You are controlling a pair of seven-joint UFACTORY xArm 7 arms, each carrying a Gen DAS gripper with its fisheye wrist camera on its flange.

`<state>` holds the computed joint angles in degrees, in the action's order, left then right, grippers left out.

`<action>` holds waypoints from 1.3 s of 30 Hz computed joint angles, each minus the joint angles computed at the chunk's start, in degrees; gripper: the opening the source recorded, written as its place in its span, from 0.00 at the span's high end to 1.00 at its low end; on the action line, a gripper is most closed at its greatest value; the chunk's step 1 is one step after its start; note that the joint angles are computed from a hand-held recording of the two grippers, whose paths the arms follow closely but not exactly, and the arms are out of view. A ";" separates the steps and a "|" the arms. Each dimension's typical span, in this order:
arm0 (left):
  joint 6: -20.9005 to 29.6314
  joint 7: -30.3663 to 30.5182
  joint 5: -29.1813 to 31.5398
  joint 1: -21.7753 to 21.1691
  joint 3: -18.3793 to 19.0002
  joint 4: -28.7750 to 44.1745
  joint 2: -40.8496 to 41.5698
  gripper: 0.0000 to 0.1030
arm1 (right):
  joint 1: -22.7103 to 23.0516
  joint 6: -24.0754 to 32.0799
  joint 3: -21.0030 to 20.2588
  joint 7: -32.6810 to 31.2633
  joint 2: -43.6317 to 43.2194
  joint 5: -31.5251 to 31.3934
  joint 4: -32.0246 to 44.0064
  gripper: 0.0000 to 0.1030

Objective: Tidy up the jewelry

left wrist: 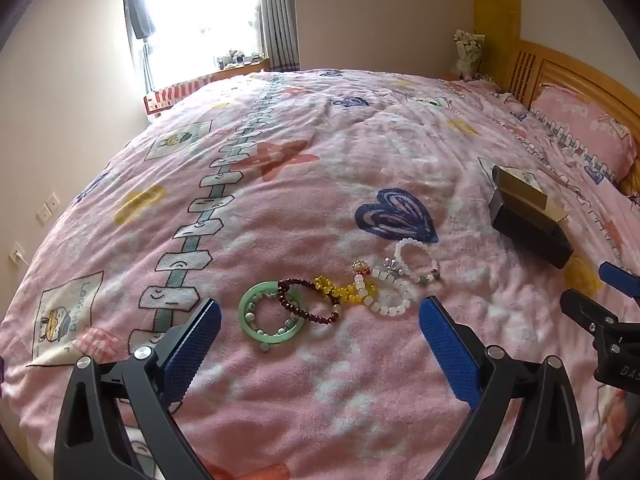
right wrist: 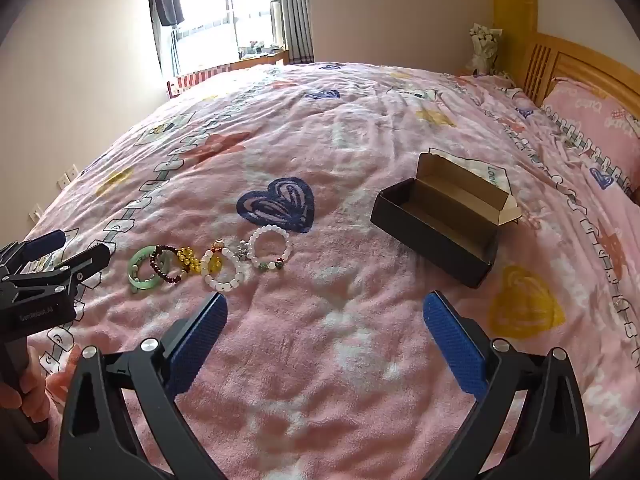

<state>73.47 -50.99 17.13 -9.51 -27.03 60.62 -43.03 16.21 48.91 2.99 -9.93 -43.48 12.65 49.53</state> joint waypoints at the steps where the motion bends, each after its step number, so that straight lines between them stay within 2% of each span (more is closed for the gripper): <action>1: 0.04 0.03 0.05 -0.02 -0.02 0.00 0.00 0.06 | -0.06 0.24 0.02 0.12 0.07 -0.07 0.11 0.07; 39: 0.24 0.10 -0.27 -0.34 0.00 0.80 0.64 0.06 | 0.16 0.37 -0.08 -0.07 0.05 -0.16 0.01 0.07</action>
